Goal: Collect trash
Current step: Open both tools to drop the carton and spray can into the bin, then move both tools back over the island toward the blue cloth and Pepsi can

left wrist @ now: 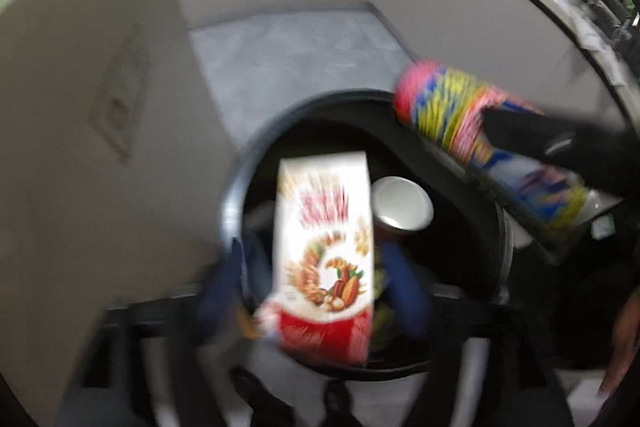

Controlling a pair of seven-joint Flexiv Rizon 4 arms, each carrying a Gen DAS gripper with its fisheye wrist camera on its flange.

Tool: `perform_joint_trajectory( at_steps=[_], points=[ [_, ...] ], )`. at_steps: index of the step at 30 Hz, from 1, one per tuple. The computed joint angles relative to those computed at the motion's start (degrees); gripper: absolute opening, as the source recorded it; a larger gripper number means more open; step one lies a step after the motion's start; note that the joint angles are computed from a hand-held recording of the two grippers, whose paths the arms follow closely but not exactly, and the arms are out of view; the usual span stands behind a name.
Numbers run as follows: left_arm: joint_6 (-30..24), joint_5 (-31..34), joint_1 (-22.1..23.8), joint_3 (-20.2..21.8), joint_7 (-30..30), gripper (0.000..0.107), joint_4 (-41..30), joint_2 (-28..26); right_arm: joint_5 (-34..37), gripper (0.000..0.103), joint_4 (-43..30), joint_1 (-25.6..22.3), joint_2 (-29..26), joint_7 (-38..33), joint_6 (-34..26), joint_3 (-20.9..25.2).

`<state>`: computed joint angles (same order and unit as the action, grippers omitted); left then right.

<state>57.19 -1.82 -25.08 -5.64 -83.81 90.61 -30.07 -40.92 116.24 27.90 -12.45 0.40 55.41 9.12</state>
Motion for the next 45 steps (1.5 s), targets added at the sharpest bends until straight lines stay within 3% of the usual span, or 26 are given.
perform_joint_trajectory(
  at_steps=[12,21,33,45],
  points=[
    [1.5,-0.7,1.6,-0.1,-1.9,0.095,1.7,6.0,-3.1,0.103,-3.2,0.1,4.2,1.9,-11.9,1.5],
    [4.2,-2.5,3.6,-0.3,-1.1,0.095,2.4,10.8,-5.7,0.103,-7.2,1.0,4.9,-0.2,-15.1,2.5],
    [8.2,-1.4,7.2,2.5,-4.7,0.095,6.4,15.9,-9.3,0.103,-18.0,5.9,-0.3,-5.4,-17.4,1.6],
    [10.0,1.2,13.5,5.4,-8.0,0.095,9.1,19.8,-8.9,0.103,-33.4,12.8,-10.3,-12.8,-16.6,-1.8]
  ],
)
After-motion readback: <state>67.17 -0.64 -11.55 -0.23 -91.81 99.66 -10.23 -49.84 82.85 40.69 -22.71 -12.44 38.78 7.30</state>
